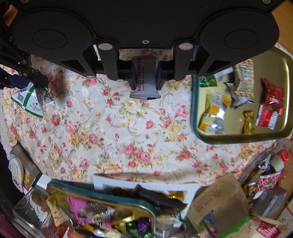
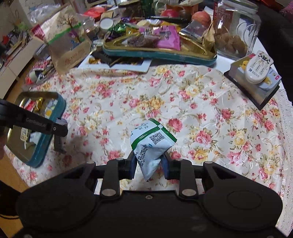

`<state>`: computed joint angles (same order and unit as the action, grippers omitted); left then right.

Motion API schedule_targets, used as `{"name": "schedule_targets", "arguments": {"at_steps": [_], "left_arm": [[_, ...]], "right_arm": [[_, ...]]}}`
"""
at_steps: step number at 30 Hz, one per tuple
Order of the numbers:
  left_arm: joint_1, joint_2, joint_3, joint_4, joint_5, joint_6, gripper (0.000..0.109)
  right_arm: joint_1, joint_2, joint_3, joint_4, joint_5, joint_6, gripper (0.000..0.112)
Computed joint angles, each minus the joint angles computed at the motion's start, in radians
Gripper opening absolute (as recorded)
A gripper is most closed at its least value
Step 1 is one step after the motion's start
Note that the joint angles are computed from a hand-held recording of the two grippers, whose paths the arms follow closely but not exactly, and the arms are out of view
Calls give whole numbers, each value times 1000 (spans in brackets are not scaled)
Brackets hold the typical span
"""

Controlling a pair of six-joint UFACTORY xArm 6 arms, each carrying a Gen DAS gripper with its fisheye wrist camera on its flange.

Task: Organize snacks
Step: 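Lift the green-white packet with the right tool, then carry both packets over the gold tray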

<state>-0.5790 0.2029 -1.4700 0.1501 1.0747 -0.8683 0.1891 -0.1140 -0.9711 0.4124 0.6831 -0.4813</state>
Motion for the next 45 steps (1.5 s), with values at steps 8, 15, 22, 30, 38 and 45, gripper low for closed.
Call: {"name": "schedule_targets", "arguments": {"at_steps": [8,15,22,30,38,45], "left_arm": [[26,-69,-32,70,67,57,28],[47,-189,77,255,128,26,28],[117,-300,230,223,108,23,28],[254,-405,380,-35,0,131,28],[311,-464,448,-48,-11,135,28],[354,-511,490,-115,-40,135,29]], "right_arm": [[31,-32,-19,24,-11,78,30],[91,-54,-25,58,-22,98,30],[183,-51,-45,57,-29,128,30],[304,11,-144,32,25,226,30],[400,105,-263,66,84,266,30],[451,176,-332,53,91,310,31]]}}
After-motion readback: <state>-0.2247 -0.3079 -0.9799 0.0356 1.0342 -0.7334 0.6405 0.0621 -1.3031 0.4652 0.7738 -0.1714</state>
